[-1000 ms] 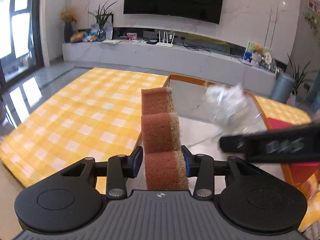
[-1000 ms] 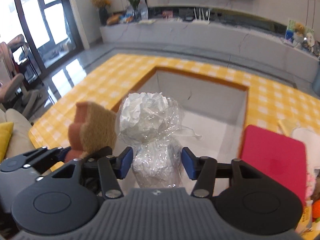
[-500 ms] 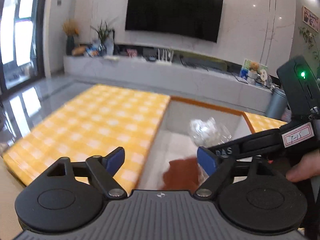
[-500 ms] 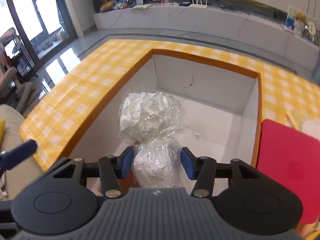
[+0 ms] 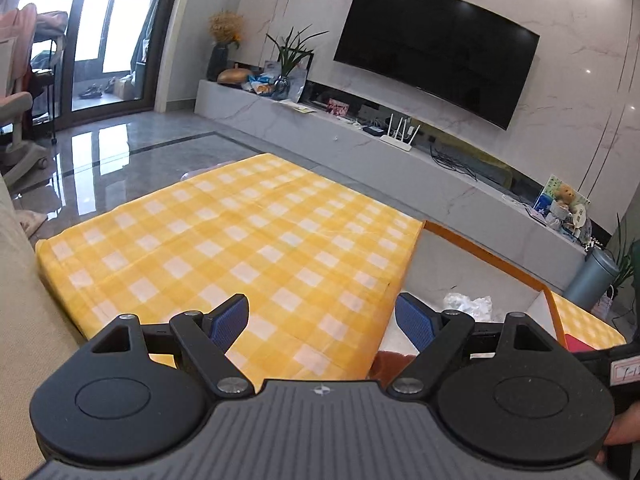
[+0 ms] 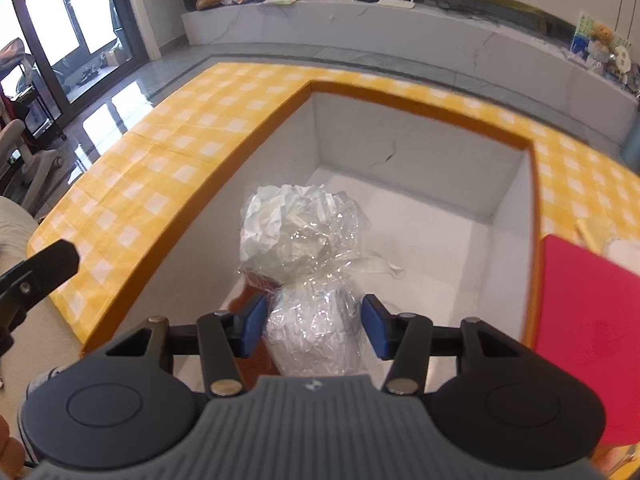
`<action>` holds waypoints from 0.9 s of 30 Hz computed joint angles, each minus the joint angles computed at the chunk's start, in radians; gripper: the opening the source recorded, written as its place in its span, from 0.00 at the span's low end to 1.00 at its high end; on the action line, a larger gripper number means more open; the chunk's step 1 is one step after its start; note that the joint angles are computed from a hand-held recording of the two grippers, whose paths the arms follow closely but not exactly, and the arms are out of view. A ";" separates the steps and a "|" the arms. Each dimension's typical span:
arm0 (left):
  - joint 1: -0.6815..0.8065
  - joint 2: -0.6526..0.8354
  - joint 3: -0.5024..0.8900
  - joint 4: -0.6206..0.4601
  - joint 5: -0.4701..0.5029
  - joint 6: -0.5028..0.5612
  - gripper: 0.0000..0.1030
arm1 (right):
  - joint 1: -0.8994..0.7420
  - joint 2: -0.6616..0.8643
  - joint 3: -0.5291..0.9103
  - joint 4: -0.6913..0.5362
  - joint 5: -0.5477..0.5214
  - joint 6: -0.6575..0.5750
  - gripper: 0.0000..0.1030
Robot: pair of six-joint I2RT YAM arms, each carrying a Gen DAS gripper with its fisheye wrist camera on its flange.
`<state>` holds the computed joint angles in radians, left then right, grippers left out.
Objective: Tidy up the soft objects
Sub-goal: 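Carry the sponge and bundle over the open box and release the sponge, then lower the plastic bundle into the box and open the right gripper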
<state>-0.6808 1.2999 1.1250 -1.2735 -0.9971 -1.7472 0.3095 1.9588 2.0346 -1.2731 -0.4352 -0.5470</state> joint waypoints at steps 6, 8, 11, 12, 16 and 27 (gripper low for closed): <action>-0.004 -0.022 -0.020 0.036 0.007 0.026 0.94 | 0.034 -0.112 -0.199 0.210 0.133 0.047 0.51; 0.001 -0.030 -0.029 0.065 0.018 0.052 0.94 | 0.042 -0.159 -0.283 0.312 0.204 0.027 0.51; 0.005 -0.029 -0.031 0.085 0.028 0.076 0.94 | 0.048 -0.194 -0.348 0.388 0.268 -0.023 0.51; 0.003 -0.023 -0.027 0.080 0.027 0.075 0.94 | 0.052 -0.188 -0.346 0.382 0.284 -0.054 0.51; -0.001 -0.016 -0.017 0.063 0.028 0.059 0.94 | 0.076 -0.137 -0.319 0.316 0.296 -0.113 0.50; 0.016 -0.024 -0.023 0.071 0.054 0.059 0.94 | 0.023 0.111 0.084 -0.124 0.099 -0.019 0.52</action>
